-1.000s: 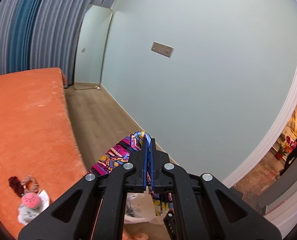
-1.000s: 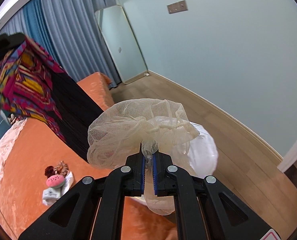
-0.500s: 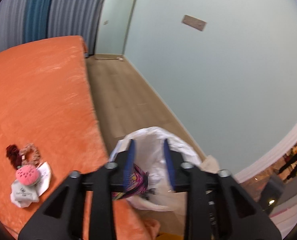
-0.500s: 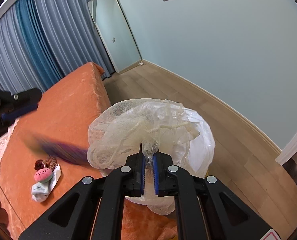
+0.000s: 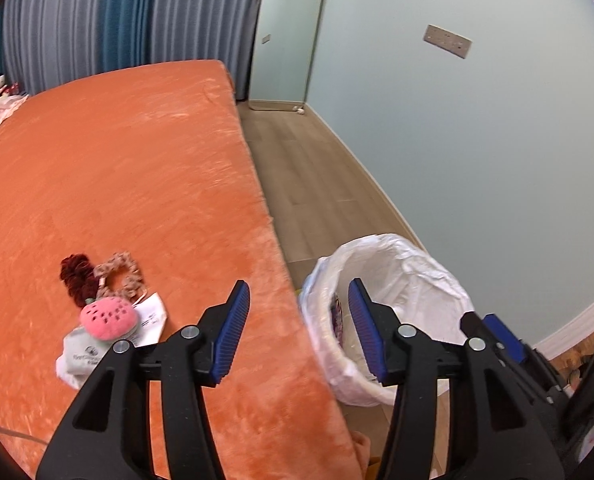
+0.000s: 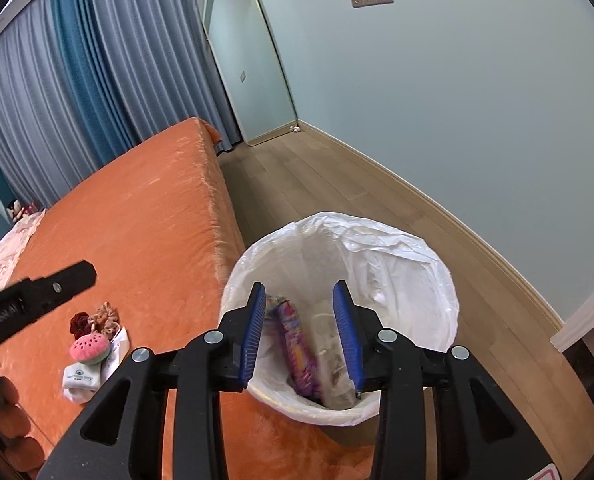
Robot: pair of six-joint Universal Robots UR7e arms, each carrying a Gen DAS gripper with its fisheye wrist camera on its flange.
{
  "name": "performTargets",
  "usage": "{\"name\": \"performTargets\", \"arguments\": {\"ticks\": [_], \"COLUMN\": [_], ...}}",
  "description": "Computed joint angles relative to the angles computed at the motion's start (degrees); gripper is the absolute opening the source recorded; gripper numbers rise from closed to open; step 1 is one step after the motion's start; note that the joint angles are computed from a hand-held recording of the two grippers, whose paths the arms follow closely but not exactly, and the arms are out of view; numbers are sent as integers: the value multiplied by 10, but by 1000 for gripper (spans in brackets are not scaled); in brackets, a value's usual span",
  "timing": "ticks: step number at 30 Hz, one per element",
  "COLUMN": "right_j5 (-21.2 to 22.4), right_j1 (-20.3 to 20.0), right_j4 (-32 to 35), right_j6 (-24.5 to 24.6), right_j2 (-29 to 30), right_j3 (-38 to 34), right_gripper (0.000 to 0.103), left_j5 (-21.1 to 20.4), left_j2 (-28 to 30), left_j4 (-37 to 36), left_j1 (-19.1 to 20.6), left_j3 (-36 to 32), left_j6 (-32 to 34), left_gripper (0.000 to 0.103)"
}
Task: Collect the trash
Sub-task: 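Move both open tools back over the items on the bed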
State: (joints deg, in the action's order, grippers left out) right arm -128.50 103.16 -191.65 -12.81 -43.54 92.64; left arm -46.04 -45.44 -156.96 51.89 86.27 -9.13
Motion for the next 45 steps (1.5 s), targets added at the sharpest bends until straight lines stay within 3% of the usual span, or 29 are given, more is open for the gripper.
{"name": "performTargets", "arguments": {"ticks": [14,21,34,37,45], "right_j5": [5,11,23,28,45], "right_j1": [31,47,75,80,85], "right_j4": [25,47,105,120,173], "right_j6": [-17,-24,-35,-35,-39], "right_j2": [24,44,96,110,152], "right_j3": [-10,-23,-67,-81,-127], "right_gripper": [41,42,43,51,52], "left_j5": [50,74,104,107,111], "left_j2": [-45,-75,-133,-144,-169], "left_j4": [-4,4,29,36,59], "left_j1": [8,20,58,69,103], "left_j3": [53,85,132,139,158], "left_j6": [-37,-62,-112,-128,-165], "left_gripper": [49,54,63,64,66]}}
